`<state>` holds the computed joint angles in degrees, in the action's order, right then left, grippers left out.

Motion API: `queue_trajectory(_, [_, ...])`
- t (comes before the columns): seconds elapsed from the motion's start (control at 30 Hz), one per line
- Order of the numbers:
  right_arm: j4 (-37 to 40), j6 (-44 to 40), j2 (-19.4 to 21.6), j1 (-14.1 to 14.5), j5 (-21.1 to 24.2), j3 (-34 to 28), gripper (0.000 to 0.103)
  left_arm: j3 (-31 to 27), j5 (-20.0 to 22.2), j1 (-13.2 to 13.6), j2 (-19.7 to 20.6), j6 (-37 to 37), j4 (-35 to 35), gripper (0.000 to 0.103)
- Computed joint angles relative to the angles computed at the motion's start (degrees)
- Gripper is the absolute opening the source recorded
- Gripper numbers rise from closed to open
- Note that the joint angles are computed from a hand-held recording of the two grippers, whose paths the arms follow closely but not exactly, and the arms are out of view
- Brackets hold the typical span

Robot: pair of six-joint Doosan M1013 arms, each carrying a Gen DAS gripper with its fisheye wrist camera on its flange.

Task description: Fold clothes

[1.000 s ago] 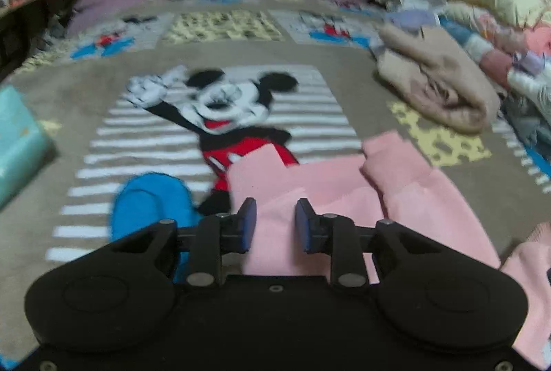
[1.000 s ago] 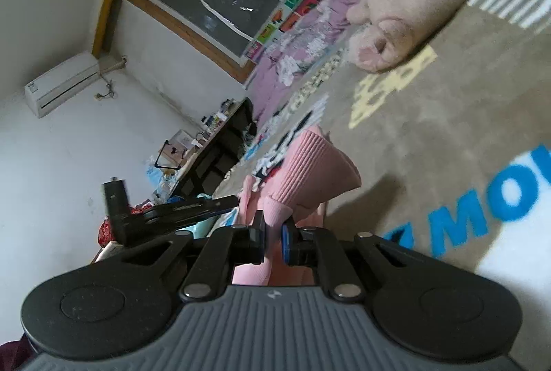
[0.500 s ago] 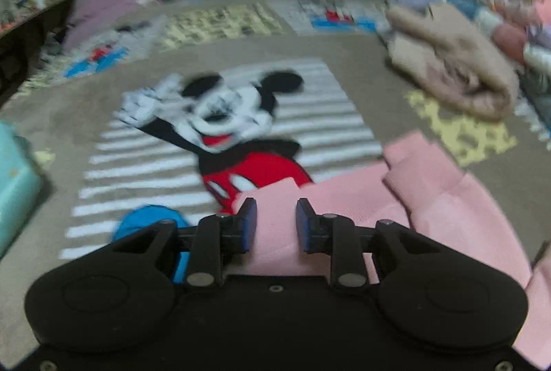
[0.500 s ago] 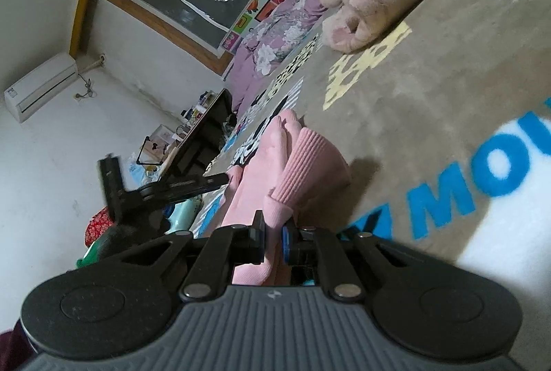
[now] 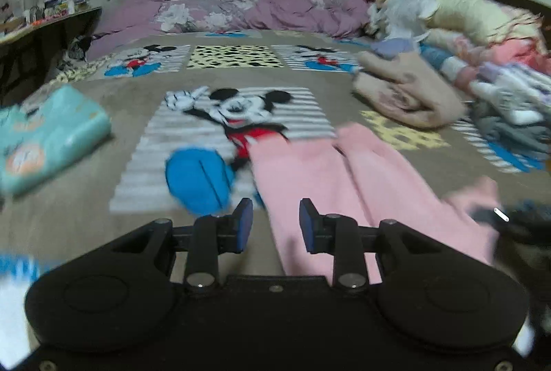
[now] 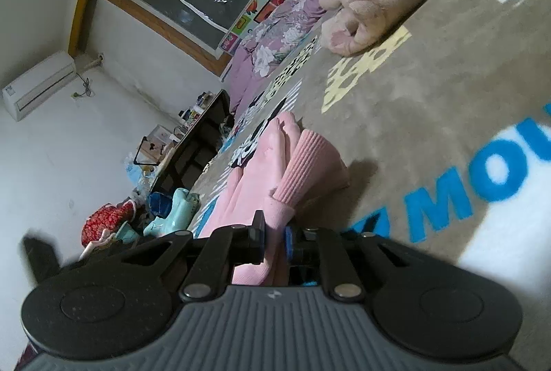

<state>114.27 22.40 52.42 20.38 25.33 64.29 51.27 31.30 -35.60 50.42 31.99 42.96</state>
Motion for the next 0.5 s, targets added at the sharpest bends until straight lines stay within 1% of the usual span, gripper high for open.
queue_trajectory(0.07, [-1.12, 0.14, -0.27, 0.13, -0.7, 0.01, 0.014, 5.22, -4.12, -1.13, -2.35, -1.01, 1.85, 0.028])
queue_trajectory(0.1, [-1.57, 0.64, -0.48, 0.23, -1.4, 0.09, 0.014, 7.09, -6.56, -1.55, -3.13, 0.52, 1.61, 0.029])
queue_trajectory(0.13, [-1.98, 1.4, -0.74, 0.35, -2.3, 0.2, 0.015, 8.85, -9.39, -1.82, -3.86, 2.34, 0.97, 0.041])
queue_trajectory(0.17, [-1.5, 1.98, -1.06, 0.52, -3.45, 0.48, 0.015, 10.47, -12.34, -1.99, -4.47, 3.23, 1.16, 0.063])
queue_trajectory(0.2, [-0.42, 2.19, -1.29, 0.66, -4.17, 0.74, 0.017, 11.64, -14.28, -2.25, -4.83, 2.06, 3.79, 0.066])
queue_trajectory(0.23, [0.33, 2.11, -1.41, 0.74, -4.41, 0.87, 0.016, 12.16, -14.76, -2.62, -4.95, 1.89, 6.18, 0.066])
queue_trajectory(0.27, [-0.24, 2.27, -1.55, 0.86, -4.97, 0.82, 0.016, 12.23, -14.49, -3.0, -4.92, 4.07, 6.71, 0.066])
queue_trajectory(0.3, [-2.63, 3.18, -1.7, 1.02, -5.68, 0.52, 0.017, 12.16, -13.8, -3.45, -4.8, 6.02, 7.99, 0.066])
queue_trajectory(0.4, [-8.04, 5.74, -2.13, 1.32, -6.79, -0.4, 0.016, 11.41, -9.98, -4.92, -3.88, 9.1, 14.21, 0.065])
queue_trajectory(0.43, [-9.99, 7.07, -2.3, 1.41, -7.27, -0.79, 0.016, 11.35, -8.8, -5.38, -3.55, 8.61, 16.93, 0.062])
queue_trajectory(0.47, [-12.11, 8.72, -2.45, 1.52, -7.82, -1.21, 0.016, 11.57, -7.86, -5.84, -3.28, 7.2, 20.41, 0.056])
queue_trajectory(0.5, [-15.31, 11.57, -2.54, 1.62, -8.37, -1.78, 0.016, 11.21, -6.35, -6.29, -2.78, 7.04, 22.44, 0.054])
